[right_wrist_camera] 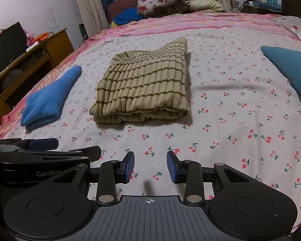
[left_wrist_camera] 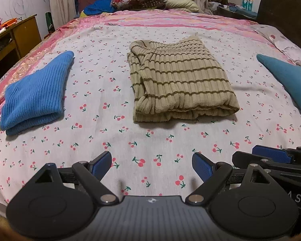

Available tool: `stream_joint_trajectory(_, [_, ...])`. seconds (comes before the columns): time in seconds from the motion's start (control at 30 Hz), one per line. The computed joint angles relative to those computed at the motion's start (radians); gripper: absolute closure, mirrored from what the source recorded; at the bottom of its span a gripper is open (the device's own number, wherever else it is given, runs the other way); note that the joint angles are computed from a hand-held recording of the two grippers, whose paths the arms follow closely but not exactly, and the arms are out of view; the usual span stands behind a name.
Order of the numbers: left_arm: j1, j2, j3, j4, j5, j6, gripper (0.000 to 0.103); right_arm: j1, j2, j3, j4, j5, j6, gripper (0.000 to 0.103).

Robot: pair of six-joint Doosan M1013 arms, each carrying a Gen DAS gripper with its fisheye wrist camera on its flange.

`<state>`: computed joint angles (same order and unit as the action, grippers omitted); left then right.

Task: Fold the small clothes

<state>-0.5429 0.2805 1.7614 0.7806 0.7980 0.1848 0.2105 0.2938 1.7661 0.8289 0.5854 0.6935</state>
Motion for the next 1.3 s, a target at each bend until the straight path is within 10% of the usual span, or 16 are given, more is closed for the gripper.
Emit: stream_joint_trajectory(1.3, [-0.018,-0.004,0.013,0.045,0.029,-0.037,0.011,0.003,-0.008,0.018,0.005,-0.002,-0.015,0.068])
